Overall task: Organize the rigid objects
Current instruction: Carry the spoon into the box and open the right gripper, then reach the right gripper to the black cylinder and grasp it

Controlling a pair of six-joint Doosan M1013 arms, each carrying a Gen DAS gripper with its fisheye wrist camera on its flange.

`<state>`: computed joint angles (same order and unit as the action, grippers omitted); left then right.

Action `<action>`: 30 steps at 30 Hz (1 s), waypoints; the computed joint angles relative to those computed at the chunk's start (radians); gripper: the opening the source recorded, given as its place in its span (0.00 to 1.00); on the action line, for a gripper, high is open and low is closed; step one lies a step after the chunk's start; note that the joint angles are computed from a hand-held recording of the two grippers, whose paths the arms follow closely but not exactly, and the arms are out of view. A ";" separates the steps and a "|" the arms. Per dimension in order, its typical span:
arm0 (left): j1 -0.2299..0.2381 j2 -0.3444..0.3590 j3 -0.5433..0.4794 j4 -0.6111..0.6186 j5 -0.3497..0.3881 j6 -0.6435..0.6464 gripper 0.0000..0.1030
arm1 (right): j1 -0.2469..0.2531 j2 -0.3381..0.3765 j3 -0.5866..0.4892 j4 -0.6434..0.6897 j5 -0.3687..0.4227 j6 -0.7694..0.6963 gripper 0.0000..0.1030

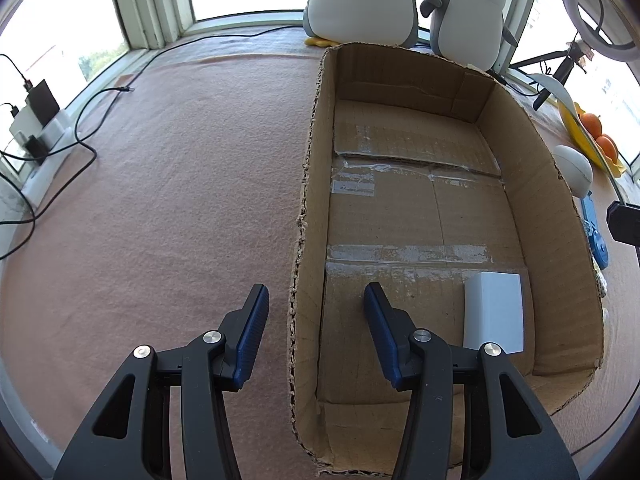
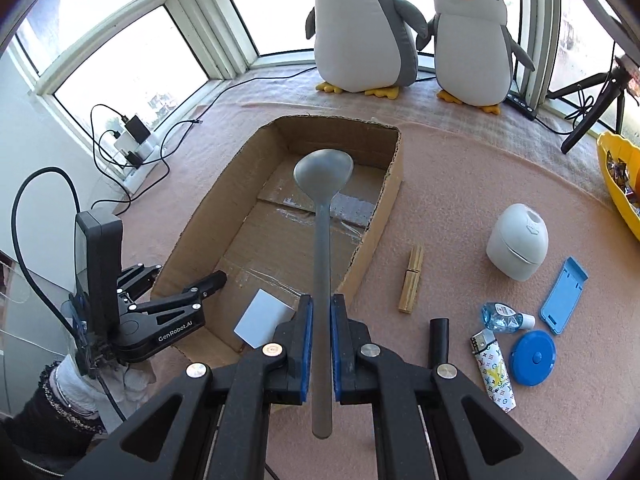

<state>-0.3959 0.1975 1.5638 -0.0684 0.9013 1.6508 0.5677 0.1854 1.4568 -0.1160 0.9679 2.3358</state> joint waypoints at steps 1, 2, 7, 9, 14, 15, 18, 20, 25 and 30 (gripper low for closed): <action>0.001 0.000 0.000 -0.002 -0.001 0.002 0.49 | 0.001 0.009 -0.008 -0.001 -0.001 0.002 0.07; 0.002 0.000 0.001 -0.004 -0.001 0.005 0.49 | 0.002 0.018 -0.016 -0.002 -0.003 0.006 0.07; 0.007 0.002 0.001 -0.016 -0.003 0.018 0.49 | 0.003 0.057 -0.048 -0.001 0.005 0.023 0.07; 0.008 0.002 0.001 -0.019 -0.003 0.022 0.49 | 0.002 0.071 -0.059 -0.001 0.012 0.029 0.07; 0.011 0.005 -0.003 -0.028 -0.002 0.028 0.49 | -0.001 0.096 -0.078 0.000 0.030 0.042 0.07; 0.011 0.006 -0.003 -0.028 -0.002 0.029 0.49 | -0.002 0.100 -0.079 0.004 0.031 0.043 0.07; 0.011 0.006 -0.003 -0.029 -0.002 0.029 0.49 | -0.003 0.108 -0.082 0.001 0.036 0.044 0.07; 0.011 0.006 -0.003 -0.030 -0.002 0.029 0.49 | -0.001 0.110 -0.084 -0.011 0.039 0.042 0.10; 0.009 0.003 0.001 -0.028 -0.004 0.028 0.49 | 0.003 0.097 -0.072 -0.034 0.019 0.061 0.41; 0.009 0.003 0.002 -0.027 -0.006 0.028 0.49 | 0.005 0.074 -0.056 -0.048 0.003 0.085 0.41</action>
